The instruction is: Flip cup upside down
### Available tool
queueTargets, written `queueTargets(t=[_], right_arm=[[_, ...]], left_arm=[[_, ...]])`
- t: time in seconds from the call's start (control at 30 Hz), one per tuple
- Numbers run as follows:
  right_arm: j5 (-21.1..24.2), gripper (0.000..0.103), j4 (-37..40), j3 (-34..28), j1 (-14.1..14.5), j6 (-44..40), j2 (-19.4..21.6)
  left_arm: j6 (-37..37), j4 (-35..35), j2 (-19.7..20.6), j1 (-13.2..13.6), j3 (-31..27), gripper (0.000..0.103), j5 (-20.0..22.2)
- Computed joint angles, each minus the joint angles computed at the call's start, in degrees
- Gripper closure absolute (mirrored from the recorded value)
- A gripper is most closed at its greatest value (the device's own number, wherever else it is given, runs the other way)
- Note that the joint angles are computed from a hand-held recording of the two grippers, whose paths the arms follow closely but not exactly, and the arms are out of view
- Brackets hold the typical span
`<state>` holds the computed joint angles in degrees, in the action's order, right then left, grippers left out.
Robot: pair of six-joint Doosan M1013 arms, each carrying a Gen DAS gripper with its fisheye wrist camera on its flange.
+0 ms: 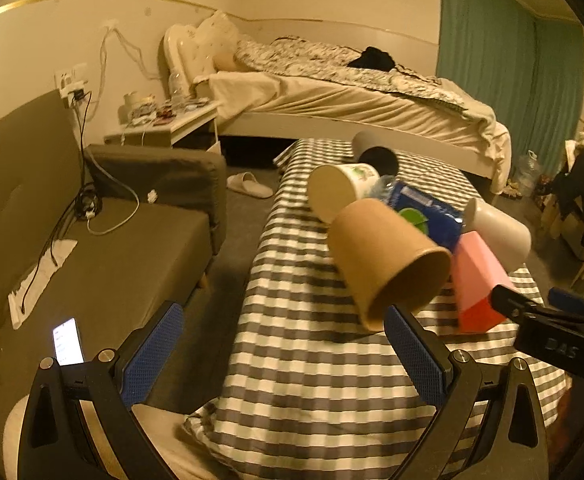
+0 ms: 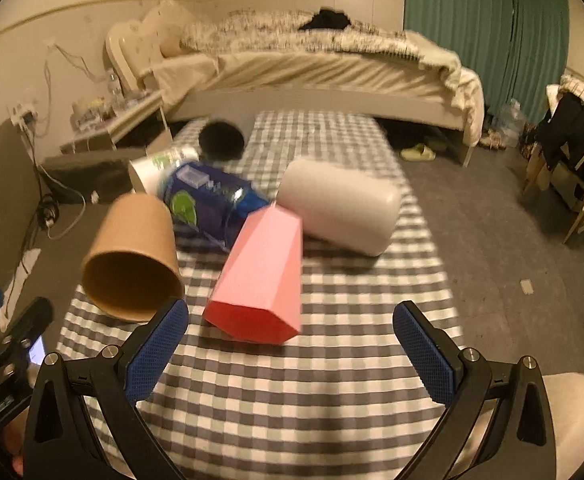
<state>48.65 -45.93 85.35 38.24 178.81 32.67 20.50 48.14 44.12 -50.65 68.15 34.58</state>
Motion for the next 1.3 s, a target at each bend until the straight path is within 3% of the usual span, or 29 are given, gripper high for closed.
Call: queueTargets(t=[0.1, 0.2, 0.33, 0.7, 0.9, 1.1, 1.17, 1.3], right_arm=[[-0.2, 0.001, 2.7, -2.0, -0.7, -2.9, 1.8], [0.0, 0.009, 5.4, -3.8, -1.2, -5.7, 3.2], [0.3, 0.032, 8.6, -5.0, -1.6, -8.1, 4.2], [-0.3, 0.033, 9.5, -2.6, 0.6, -10.0, 1.9], [-2.5, 0.033, 13.7, 1.0, 2.2, -11.2, -0.2], [-5.1, 0.031, 16.1, 2.6, 1.8, -12.4, -1.0], [-6.6, 0.020, 19.3, 3.3, 1.2, -14.2, -1.7], [-10.4, 0.017, 14.3, 6.1, 1.2, -9.4, -4.8]], left_arm=[[-0.2, -0.9, -0.1, 0.4, 0.4, 0.000, -0.1], [0.2, -2.1, -0.1, 0.8, 0.5, 0.000, 0.1], [-0.1, -2.6, -0.3, 1.2, 0.9, 0.000, -0.2], [-0.9, -2.3, -1.1, 1.1, 2.0, 0.000, -0.5], [4.8, -8.3, -1.3, 0.9, 2.1, 0.000, -1.2], [8.0, -12.0, -0.4, 0.4, 0.1, 0.000, 2.1], [9.4, -13.6, -0.2, 0.3, -0.7, 0.000, 3.0], [15.0, -18.5, 0.6, -0.2, -3.4, 0.000, 6.6]])
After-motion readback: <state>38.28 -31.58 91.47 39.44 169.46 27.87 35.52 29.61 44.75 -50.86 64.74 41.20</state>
